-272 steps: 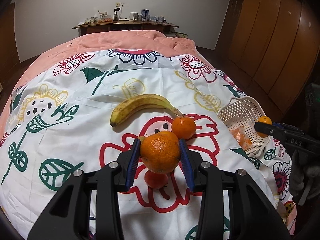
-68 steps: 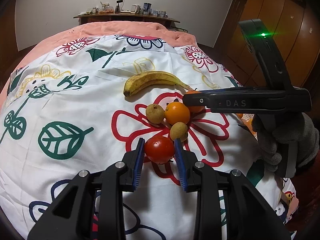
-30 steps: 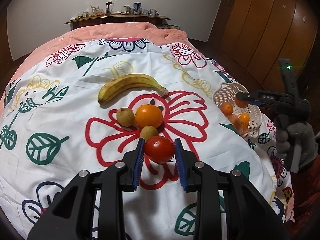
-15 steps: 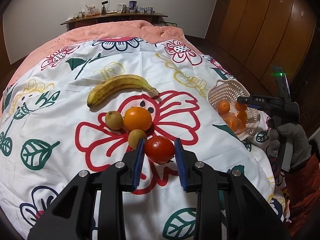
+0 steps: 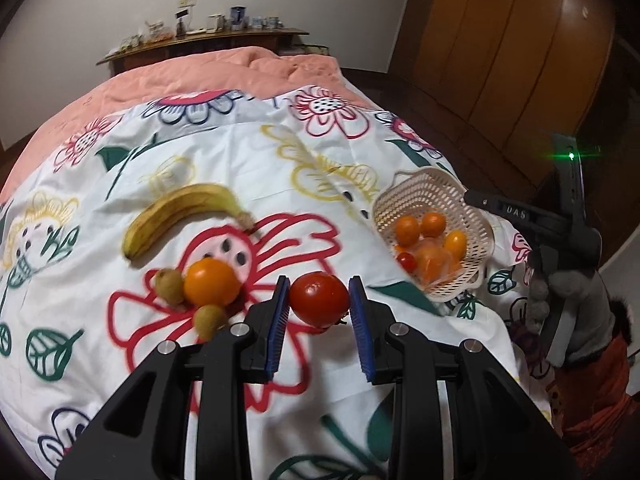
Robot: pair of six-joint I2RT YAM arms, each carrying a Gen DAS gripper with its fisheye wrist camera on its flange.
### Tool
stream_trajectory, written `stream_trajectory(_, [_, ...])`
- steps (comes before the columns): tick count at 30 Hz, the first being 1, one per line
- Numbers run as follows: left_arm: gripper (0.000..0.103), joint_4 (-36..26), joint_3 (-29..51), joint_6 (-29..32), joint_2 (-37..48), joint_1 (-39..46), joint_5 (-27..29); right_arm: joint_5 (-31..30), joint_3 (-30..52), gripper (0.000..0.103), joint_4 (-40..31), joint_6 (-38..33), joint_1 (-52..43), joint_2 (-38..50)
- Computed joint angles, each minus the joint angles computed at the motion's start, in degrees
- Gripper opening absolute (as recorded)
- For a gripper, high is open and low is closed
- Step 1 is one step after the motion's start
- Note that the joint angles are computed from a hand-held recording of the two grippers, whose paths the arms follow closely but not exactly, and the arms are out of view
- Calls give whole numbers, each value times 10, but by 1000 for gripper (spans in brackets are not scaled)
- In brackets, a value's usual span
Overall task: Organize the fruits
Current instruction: 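Carry the tangerine into the white basket and open the right tool while the left lifts the tomato, then carry the red tomato into the white basket and open the left tool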
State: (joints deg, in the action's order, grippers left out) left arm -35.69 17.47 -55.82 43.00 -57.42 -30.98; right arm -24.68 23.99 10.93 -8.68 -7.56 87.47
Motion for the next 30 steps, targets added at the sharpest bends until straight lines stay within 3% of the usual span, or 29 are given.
stream_trajectory(7, [31, 137, 42, 104, 134, 56, 38, -56, -23, 43, 37, -10, -49, 6])
stream_trajectory(15, [31, 273, 102, 195, 305, 134, 130, -96, -51, 62, 112, -7, -95, 21])
stream_trajectory(20, [31, 306, 154, 222, 396, 166, 175, -113, -48, 62, 119, -3, -114, 34])
stream_trajectory(30, [31, 314, 261, 266, 533, 196, 197, -142, -37, 63, 95, -25, -131, 46])
